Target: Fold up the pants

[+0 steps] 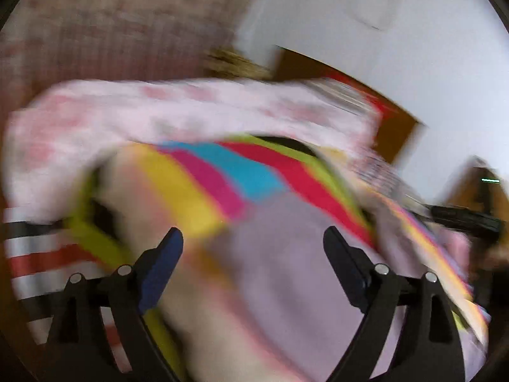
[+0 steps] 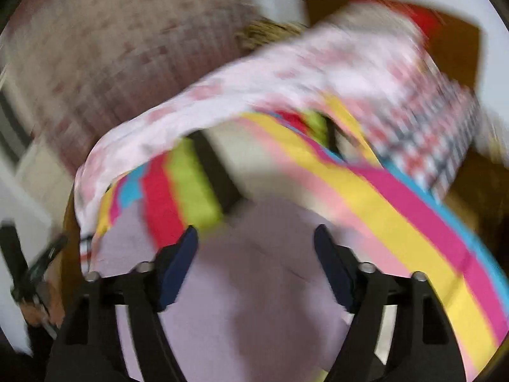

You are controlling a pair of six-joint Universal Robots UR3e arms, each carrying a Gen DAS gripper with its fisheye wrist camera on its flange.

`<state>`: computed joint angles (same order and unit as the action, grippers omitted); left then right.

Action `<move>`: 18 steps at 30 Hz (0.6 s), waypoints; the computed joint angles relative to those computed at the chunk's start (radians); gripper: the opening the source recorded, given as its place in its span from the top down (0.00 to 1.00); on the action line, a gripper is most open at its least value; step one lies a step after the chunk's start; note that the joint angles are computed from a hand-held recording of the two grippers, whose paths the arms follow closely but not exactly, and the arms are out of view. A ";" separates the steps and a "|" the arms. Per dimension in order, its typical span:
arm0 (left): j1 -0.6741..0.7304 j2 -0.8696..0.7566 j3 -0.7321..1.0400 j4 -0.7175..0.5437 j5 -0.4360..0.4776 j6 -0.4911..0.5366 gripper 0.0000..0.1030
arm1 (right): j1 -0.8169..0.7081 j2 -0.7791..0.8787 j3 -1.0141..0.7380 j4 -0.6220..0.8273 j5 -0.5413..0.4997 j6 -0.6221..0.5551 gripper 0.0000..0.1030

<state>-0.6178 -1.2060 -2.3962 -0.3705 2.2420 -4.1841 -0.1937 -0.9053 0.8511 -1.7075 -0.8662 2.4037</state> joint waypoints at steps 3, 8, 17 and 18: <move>0.106 -0.100 -0.025 0.249 -0.260 0.156 0.13 | -0.031 0.087 -0.063 0.056 -0.062 0.015 0.49; 0.195 -0.258 0.027 0.212 -0.403 0.213 0.12 | -0.041 0.051 0.073 0.003 -0.030 -0.026 0.83; 0.189 0.052 -0.136 0.159 -0.357 0.095 0.10 | -0.027 -0.309 0.373 0.043 0.154 -0.242 0.94; 0.173 0.069 -0.139 0.151 -0.333 0.061 0.10 | 0.015 -0.396 0.425 0.046 0.157 -0.278 0.94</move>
<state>-0.4448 -1.1375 -2.5354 -0.2198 1.9086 -4.1228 -0.1783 -1.3010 1.2759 -1.6618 -0.7091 2.1261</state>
